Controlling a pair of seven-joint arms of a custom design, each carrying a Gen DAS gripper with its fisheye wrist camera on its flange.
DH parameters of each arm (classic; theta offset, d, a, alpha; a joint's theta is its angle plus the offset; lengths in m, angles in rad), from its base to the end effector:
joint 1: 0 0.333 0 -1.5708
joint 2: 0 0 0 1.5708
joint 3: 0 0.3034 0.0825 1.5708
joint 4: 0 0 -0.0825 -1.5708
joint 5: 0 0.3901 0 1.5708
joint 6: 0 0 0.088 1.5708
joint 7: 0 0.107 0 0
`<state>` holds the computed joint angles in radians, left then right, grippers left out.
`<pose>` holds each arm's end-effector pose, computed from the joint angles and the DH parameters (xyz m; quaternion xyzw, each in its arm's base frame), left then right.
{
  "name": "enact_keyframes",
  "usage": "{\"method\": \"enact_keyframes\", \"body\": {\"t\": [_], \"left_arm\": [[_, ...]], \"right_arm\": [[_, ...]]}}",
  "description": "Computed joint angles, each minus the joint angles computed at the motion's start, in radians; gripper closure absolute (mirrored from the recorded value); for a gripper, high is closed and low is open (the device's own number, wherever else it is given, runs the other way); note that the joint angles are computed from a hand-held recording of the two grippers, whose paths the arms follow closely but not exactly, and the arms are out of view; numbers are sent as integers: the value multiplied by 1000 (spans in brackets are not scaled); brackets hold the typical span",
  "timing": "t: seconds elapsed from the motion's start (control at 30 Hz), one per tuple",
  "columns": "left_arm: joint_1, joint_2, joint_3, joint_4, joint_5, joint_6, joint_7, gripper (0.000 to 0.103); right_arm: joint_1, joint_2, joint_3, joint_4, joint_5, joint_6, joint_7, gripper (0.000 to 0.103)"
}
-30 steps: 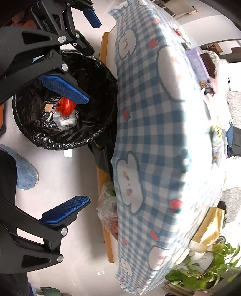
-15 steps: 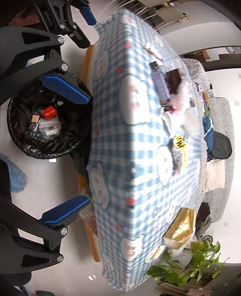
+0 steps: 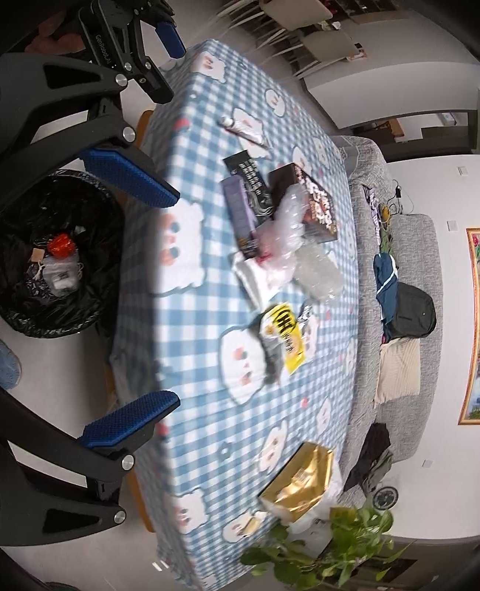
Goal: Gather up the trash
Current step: 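Move both tools back over the table, then grasp the white tube with the left tool while the right tool grasps the clear plastic bag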
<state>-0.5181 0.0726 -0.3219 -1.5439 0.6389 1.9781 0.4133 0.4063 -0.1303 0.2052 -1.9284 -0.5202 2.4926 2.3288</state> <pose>0.4458 -0.4294 0.6391 -0.7194 0.6043 -0.2318 0.2521 0.4679 0.3391 0.6087 -0.7010 0.5922 -0.2595 0.3010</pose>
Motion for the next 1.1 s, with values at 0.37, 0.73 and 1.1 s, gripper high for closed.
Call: {"method": "enact_keyframes", "body": {"t": [0.37,0.73,1.1], "left_arm": [[33,126,64,194,-38,-53,121,6],[29,333,153,438,-97,-104,251,7],[22,423,195,526,-151,-121,288,33]], "right_arm": [[67,294,-55,389,30,-68,-154,7],[123,579,-132,720,209,-134,-368,7],[144,673,-157,825,293,-134,-466,35]]}}
